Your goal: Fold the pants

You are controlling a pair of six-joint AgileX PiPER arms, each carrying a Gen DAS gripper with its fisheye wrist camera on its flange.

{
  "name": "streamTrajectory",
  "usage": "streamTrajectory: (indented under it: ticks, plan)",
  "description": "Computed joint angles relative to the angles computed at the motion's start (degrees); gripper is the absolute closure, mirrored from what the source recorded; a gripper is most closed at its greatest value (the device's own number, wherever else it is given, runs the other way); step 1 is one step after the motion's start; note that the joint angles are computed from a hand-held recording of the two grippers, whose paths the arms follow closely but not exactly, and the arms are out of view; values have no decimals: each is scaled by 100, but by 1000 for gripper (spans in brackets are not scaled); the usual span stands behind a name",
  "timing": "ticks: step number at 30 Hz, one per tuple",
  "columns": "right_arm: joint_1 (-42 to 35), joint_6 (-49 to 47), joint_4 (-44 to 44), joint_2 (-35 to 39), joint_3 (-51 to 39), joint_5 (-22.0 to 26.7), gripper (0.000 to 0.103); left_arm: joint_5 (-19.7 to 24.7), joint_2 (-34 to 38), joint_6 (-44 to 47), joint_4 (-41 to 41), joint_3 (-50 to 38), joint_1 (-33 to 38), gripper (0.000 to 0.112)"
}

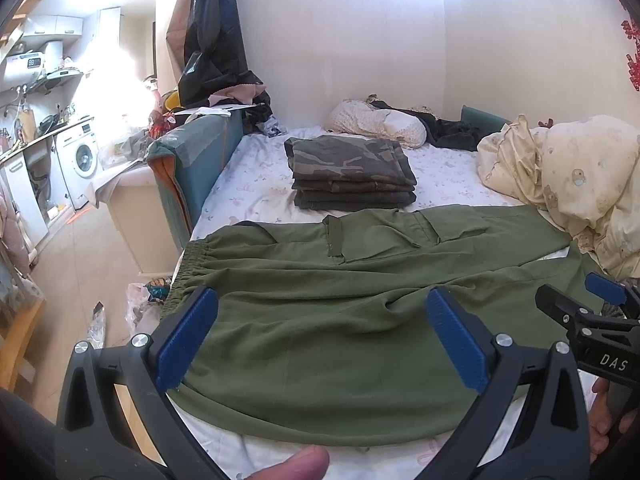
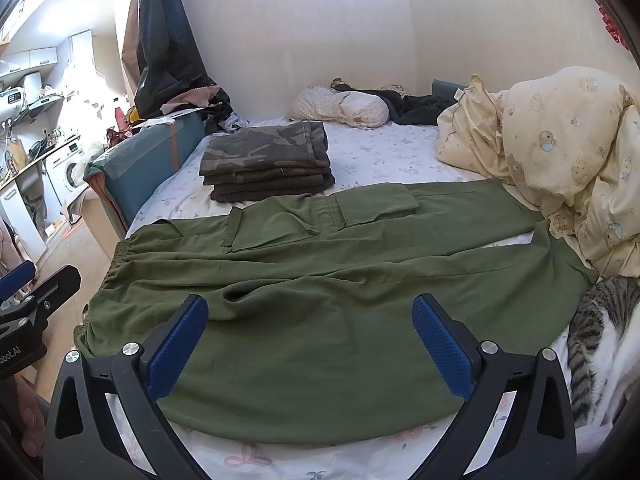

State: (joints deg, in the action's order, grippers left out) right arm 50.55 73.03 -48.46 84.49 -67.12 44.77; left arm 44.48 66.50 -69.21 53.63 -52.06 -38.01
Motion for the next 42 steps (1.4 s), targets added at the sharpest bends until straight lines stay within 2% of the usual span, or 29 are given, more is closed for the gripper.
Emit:
streamTrajectory:
  ticks: [19,24,42]
  plan:
    - [-99,-155,115,3,-5,-57,0,-41,59,249,-216,-67,69,10]
    - [181,135,-330,91,-7,272,0,-57,50,269,-331,-85,127,10]
    - [199,176,-370,124,-3,244,0,-61,120,374,-383,-158,48,10]
